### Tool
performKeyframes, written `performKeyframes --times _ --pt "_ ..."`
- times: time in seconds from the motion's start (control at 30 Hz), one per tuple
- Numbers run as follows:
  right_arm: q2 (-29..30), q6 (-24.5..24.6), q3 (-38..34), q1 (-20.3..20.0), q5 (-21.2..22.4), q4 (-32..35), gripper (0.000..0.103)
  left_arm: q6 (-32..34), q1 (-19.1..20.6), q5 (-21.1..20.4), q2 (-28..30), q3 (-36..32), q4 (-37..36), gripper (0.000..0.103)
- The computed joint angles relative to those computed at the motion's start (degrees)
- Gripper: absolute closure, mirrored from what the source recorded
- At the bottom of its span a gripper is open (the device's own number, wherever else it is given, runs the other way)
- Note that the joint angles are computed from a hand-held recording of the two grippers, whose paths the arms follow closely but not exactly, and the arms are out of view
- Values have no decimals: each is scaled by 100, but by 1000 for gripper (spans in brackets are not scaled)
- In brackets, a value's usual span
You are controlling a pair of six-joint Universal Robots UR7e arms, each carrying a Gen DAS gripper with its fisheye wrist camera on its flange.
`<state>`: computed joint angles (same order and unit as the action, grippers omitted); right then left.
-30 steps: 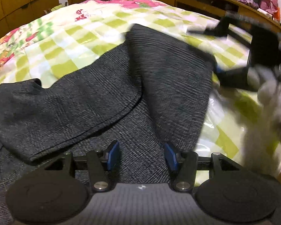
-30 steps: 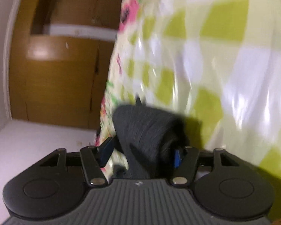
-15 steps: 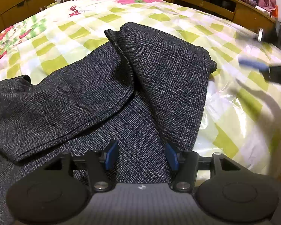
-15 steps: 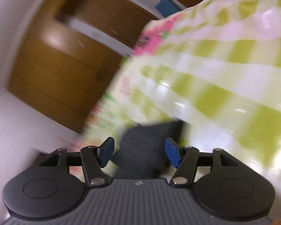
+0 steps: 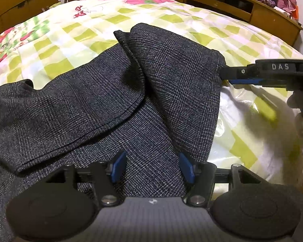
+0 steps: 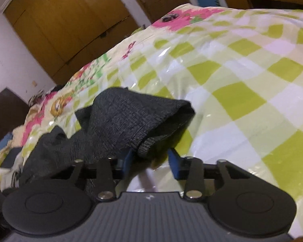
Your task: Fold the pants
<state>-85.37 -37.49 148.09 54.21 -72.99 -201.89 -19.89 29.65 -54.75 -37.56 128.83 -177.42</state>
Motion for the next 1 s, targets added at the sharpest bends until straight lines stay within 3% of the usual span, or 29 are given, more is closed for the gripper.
performKeyframes --times 0.17,0.27,0.4,0.5,0.67,0.73,0.77,0.8,0.87,1.0 --pt "-386 -647 109 -105 -23 485 67 94 26 -36 -17 32 -64 30" --pt "-496 -732 124 -125 -107 588 68 129 47 -57 3 75 -201 30" --pt "-254 -544 26 -70 -13 402 69 84 64 -58 38 71 -269 29" --pt "202 -401 -89 140 -261 -106 75 66 59 -62 44 78 -304 29" --pt "277 -228 -68 68 242 -150 72 90 70 -85 42 114 -379 28" --pt "470 -318 -67 245 -110 -574 75 130 88 -96 56 134 -447 27" --pt "586 -337 -121 351 -331 -691 81 131 94 -100 50 140 -453 26" --pt "682 -295 -210 429 -483 -682 95 127 100 -105 52 134 -452 26" --pt "919 -343 -341 627 -876 -1027 95 111 98 -100 43 116 -410 26" --pt "1257 -1157 -433 1051 -1630 -2684 96 55 76 -107 22 77 -316 26"
